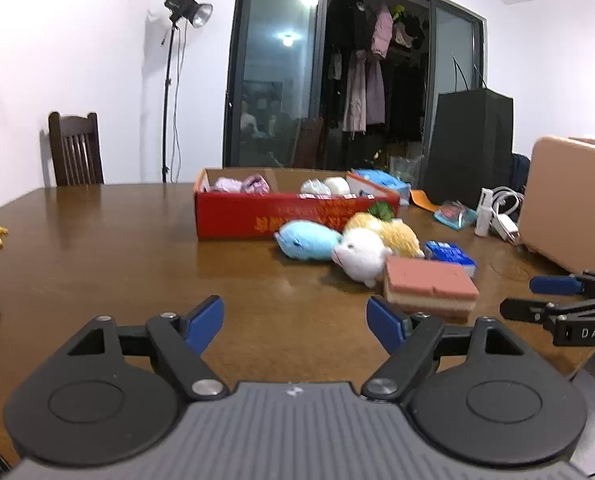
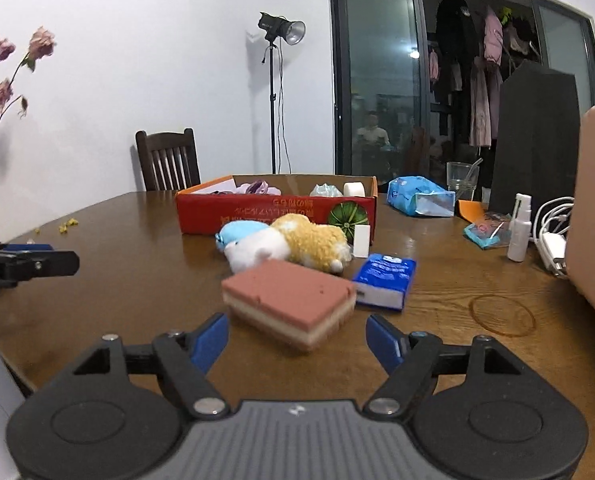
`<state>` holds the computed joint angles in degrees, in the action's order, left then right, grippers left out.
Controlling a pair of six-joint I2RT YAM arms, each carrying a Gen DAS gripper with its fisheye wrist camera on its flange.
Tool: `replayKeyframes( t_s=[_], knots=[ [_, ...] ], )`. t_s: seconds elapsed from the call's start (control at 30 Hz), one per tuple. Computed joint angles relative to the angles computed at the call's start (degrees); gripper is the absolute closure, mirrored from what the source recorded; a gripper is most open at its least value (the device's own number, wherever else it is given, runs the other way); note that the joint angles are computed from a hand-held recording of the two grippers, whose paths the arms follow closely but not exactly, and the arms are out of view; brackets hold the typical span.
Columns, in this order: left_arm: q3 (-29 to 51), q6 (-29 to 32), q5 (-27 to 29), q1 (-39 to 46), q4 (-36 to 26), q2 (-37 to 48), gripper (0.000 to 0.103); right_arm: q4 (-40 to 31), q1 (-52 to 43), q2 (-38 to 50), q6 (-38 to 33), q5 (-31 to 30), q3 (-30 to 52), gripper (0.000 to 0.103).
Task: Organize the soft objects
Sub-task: 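Close both tools together on the pink-and-cream sponge block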
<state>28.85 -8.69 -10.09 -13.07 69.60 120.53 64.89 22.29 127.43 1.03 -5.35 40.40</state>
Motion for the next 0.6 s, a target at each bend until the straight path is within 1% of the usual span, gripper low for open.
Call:
replayKeyframes(
  t_s=[0.07, 0.17, 0.23, 0.3, 0.33, 0.4, 0.47, 0.5, 0.53, 0.57, 0.6],
  knots=[
    [0.72, -0.78, 0.57, -0.07, -0.83, 0.51, 0.022, 0.86, 0.04, -0.03, -0.85, 1.36, -1.13, 0.028],
    [1.84, -1.33, 1.92, 0.23, -1.09, 1.76, 0.022, 1.14, -0.79, 0.88, -0.10, 1.14, -0.58, 0.029],
    [3.33, -2.15, 3.93, 0.48, -2.69, 2.28, 0.022, 0.35, -1.26, 1.64, 1.78, 0.56, 0.89, 0.029],
    [5.71, -3.27, 7.56, 0.88, -4.75, 2.93, 0.023, 0.22, -2.07, 2.52, 4.84, -1.60, 2.06, 0.034],
    [7.52, -3.72, 9.23, 1.00, -6.45, 3.21, 0.023, 0.06, -2.60, 2.92, 6.68, -3.18, 2.74, 0.038],
    [11.65, -4.47, 12.71, 1.29, -8.89, 4.64, 0.026, -0.89, -3.46, 4.04, 9.84, -6.01, 4.96, 0.041],
    [16.68, -4.56, 15.14, 1.25, -10.87, 6.90, 0.030, -2.24, -3.74, 5.42, 12.14, -6.74, 7.53, 0.047],
    [19.33, -5.18, 16.33, 1.25, -11.83, 8.24, 0.030, -3.04, -3.89, 6.36, 13.53, -6.83, 9.34, 0.048],
    [22.49, -6.30, 18.23, 1.57, -13.15, 9.85, 0.033, -3.93, -3.98, 7.15, 14.41, -6.99, 11.08, 0.051],
    [25.55, -7.37, 19.94, 1.88, -14.96, 11.38, 0.037, -4.82, -4.18, 7.98, 15.03, -7.28, 12.91, 0.056],
    [28.73, -8.12, 20.92, 2.14, -17.55, 12.60, 0.039, -5.69, -4.28, 8.74, 15.55, -7.34, 14.69, 0.059]
  ],
)
